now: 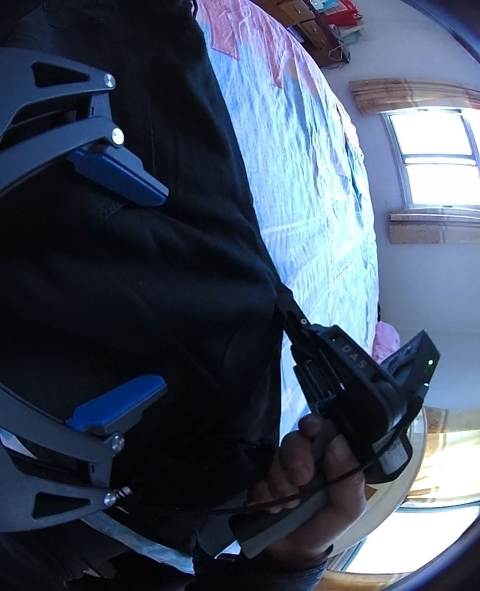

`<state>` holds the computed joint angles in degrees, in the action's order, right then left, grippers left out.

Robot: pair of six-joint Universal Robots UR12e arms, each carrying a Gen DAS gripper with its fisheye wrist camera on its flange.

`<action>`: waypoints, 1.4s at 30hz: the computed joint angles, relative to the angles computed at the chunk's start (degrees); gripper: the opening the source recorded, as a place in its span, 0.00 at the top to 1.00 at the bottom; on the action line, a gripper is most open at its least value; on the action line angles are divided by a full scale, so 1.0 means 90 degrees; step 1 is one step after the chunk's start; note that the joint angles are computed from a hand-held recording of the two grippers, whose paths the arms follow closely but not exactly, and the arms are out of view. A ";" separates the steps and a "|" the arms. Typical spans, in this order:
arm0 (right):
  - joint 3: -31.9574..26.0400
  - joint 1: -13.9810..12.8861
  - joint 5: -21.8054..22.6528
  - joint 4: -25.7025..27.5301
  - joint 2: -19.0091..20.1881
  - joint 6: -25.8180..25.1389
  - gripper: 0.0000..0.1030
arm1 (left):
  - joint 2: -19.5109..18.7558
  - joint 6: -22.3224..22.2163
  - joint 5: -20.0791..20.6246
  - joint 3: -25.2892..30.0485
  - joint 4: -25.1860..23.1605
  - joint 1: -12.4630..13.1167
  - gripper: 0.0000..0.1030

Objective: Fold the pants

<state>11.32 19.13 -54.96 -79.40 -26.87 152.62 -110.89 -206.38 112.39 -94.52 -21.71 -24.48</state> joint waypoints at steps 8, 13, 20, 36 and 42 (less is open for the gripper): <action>0.1470 -0.0209 0.0437 -0.1412 -0.0931 0.0034 0.49 | 0.0601 -0.0180 0.1202 -0.0465 -0.0234 -0.0166 0.07; 0.3112 -0.0500 0.0992 -0.2436 -0.1964 0.0005 0.49 | 0.1318 -0.1177 0.1945 -0.1046 -0.1389 0.0054 0.07; 0.5438 -0.0614 0.0767 -0.3058 -0.3263 -0.1105 0.49 | 0.1770 -0.2077 0.1223 -0.1681 -0.1664 0.0597 0.07; 0.6475 -0.0363 -0.0391 -0.4030 -0.3511 -0.0970 0.35 | 0.1451 -0.2119 0.0537 -0.1648 -0.0914 0.0715 0.02; 0.6596 -0.0374 -0.0350 -0.4233 -0.3565 -0.0880 0.33 | 0.1437 -0.2088 0.0351 -0.1613 -0.0989 0.0772 0.00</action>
<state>70.68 15.76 -58.11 -117.50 -58.96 144.70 -97.96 -225.17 115.54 -109.03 -30.61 -17.53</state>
